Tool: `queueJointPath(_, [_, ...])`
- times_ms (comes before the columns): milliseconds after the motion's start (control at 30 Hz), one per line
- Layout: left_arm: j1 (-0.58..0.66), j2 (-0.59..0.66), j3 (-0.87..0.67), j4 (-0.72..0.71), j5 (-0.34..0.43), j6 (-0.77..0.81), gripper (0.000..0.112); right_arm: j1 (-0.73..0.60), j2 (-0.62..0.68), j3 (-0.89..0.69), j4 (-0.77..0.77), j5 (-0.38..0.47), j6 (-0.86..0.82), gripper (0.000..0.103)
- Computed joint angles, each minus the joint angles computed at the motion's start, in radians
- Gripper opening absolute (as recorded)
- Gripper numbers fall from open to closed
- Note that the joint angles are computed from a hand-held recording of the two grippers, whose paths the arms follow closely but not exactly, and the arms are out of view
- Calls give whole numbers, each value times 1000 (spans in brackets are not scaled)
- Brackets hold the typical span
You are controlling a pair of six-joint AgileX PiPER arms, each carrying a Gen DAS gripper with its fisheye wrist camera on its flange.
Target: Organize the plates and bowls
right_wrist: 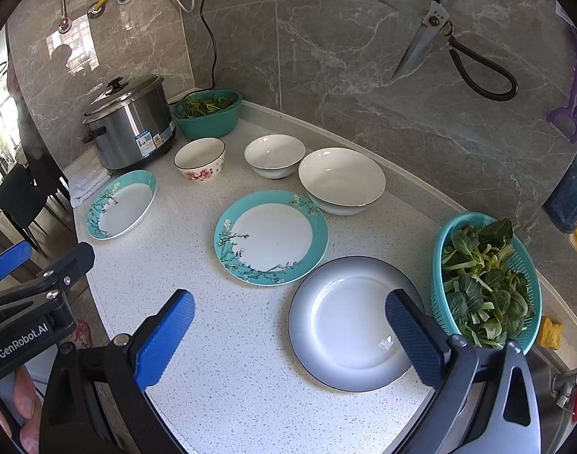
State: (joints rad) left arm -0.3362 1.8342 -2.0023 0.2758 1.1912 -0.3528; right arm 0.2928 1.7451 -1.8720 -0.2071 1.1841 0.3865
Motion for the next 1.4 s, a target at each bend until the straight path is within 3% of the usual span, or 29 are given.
queueJointPath(1300, [7, 1, 23, -12, -15, 8, 103, 9, 0, 13, 3, -2, 7, 103])
queueJointPath(1400, [15, 13, 47, -61, -37, 48, 103, -21, -17, 62, 57, -36, -14, 103])
